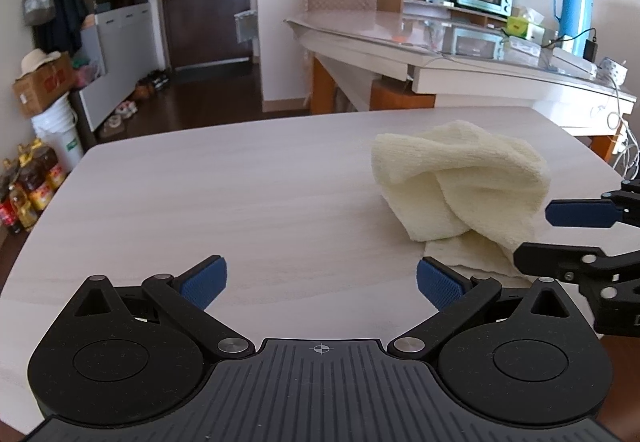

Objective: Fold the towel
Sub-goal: 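Reach the right gripper to the crumpled cream towel and grasp it, then lift the towel with the right gripper and shake it open over the table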

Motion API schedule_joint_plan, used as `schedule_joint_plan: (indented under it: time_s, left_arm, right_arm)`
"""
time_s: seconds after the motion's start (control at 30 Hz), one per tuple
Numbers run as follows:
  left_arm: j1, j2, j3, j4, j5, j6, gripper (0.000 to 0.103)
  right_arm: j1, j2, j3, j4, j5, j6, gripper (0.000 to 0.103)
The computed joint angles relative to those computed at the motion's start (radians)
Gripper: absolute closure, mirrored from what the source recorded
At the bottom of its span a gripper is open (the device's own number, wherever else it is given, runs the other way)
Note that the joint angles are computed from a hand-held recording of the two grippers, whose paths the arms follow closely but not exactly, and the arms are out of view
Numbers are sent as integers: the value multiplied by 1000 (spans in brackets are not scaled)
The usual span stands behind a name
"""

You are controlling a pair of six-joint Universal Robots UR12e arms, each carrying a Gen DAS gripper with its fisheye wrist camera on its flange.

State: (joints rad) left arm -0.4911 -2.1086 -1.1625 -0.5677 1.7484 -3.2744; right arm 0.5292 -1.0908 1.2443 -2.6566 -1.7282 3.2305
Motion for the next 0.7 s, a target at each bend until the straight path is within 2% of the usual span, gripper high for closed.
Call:
schedule_joint_plan:
  time_s: [0.13,0.17,0.23,0.27,0.3,0.33,0.57,0.63,0.7]
  left_arm:
    - [3,-1,1,-3,-4,-2,0]
    - [4,-1,2,-4,-6,-3,0]
    - [6,-2,3,-3,-10,-4,0]
    - [7,-3,4,-4,-12,-5,0]
    - [8,-4,5,-4,-12,-6,0]
    - [8,-5,6,-5,-13,-5,0]
    - [8,-17,21,-5,-35,16,0]
    - [7,-22,27,-4,-43,27,0]
    - [7,-23,27,0,-55,36,0]
  right_arm:
    - [6,23,-32,31,-27,-38,54]
    - [8,28,-39,38,-36,-49,60]
    - [15,38,-51,55,-64,-73,64]
    - [20,44,-58,62,-90,-93,69]
    - [21,46,-59,60,-105,-102,88]
    - [20,44,-54,50,-104,-97,95]
    - [-8,4,-2,-79,-88,-9,98]
    - [-12,-8,15,-157,-124,10,98]
    - [-13,-14,24,-224,-195,24,98]
